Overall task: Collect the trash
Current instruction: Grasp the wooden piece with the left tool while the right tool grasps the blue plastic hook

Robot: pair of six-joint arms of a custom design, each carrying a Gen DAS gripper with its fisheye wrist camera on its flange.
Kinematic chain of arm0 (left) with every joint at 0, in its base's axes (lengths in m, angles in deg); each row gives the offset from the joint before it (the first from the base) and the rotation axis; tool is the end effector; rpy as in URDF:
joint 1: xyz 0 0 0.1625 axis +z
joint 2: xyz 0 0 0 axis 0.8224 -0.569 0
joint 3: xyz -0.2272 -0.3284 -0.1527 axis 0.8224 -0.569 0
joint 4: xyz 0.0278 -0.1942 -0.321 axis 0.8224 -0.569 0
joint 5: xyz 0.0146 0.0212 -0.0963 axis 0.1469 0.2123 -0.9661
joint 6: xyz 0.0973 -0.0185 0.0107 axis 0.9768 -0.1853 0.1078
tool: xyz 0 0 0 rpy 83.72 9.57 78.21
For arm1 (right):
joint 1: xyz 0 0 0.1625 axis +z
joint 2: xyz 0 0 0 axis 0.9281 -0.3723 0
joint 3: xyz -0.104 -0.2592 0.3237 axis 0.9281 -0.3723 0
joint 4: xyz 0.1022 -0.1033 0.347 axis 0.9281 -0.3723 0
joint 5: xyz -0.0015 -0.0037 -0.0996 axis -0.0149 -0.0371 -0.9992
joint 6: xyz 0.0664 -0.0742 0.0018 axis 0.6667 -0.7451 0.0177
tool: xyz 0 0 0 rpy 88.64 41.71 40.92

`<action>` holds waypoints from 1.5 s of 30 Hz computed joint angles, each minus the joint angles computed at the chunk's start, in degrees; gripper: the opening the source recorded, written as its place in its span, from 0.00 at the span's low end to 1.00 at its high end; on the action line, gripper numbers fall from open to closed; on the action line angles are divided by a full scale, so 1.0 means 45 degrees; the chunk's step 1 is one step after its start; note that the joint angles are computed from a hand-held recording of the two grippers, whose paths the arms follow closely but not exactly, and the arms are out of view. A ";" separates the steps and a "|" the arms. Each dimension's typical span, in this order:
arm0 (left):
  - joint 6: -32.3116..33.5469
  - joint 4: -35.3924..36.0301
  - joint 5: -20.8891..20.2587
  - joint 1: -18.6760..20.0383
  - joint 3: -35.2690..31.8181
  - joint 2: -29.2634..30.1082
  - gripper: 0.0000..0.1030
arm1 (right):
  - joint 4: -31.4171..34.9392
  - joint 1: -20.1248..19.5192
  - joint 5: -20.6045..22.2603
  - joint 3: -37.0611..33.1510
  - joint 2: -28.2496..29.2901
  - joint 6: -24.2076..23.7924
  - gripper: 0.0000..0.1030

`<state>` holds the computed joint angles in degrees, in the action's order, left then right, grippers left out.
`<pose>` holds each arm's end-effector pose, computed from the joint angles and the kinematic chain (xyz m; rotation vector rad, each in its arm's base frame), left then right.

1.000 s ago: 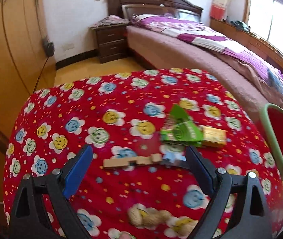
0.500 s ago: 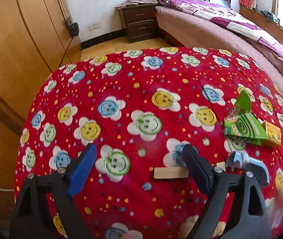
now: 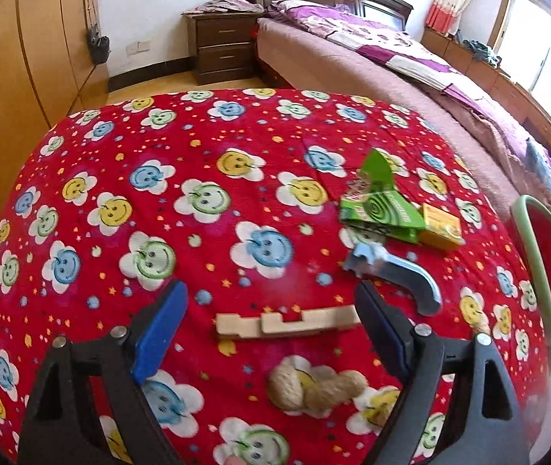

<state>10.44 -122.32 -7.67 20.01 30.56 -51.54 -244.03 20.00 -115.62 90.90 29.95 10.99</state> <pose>0.0259 -0.7598 0.1521 -0.3715 2.1254 -0.9927 0.1082 -0.8147 0.0527 0.6683 -2.7790 0.8866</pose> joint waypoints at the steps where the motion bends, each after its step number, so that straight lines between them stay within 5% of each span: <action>1: -0.0044 -0.0057 0.0007 -0.0025 0.0052 -0.0003 0.86 | 0.0000 0.0000 0.0000 0.0000 0.0000 0.0000 0.45; 15: -0.0054 -0.0115 0.0595 -0.0073 -0.0452 0.0732 0.91 | 0.0334 0.0066 -0.0049 -0.0041 0.0042 -0.0035 0.45; 21: 0.0534 -0.0604 0.1196 -0.0210 -0.0681 0.1099 0.75 | 0.0394 0.0143 -0.0134 -0.0083 0.0107 -0.0134 0.45; 27: 0.0611 -0.1041 0.0563 -0.0181 -0.0029 0.0586 0.75 | 0.0616 0.0399 -0.0260 -0.0245 0.0269 -0.0577 0.45; 37: 0.2461 -0.2998 0.1547 -0.0174 0.0196 0.0218 0.75 | 0.1751 0.1068 -0.0507 -0.1249 0.1070 -0.1234 0.45; 45: 0.2741 -0.4224 0.1422 0.0150 0.0311 0.0181 0.75 | 0.3679 0.1570 -0.1094 -0.3326 0.2519 -0.1394 0.45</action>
<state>22.78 -141.33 -1.27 20.69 31.96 -50.73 -227.47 27.06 -120.55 75.93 41.29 4.72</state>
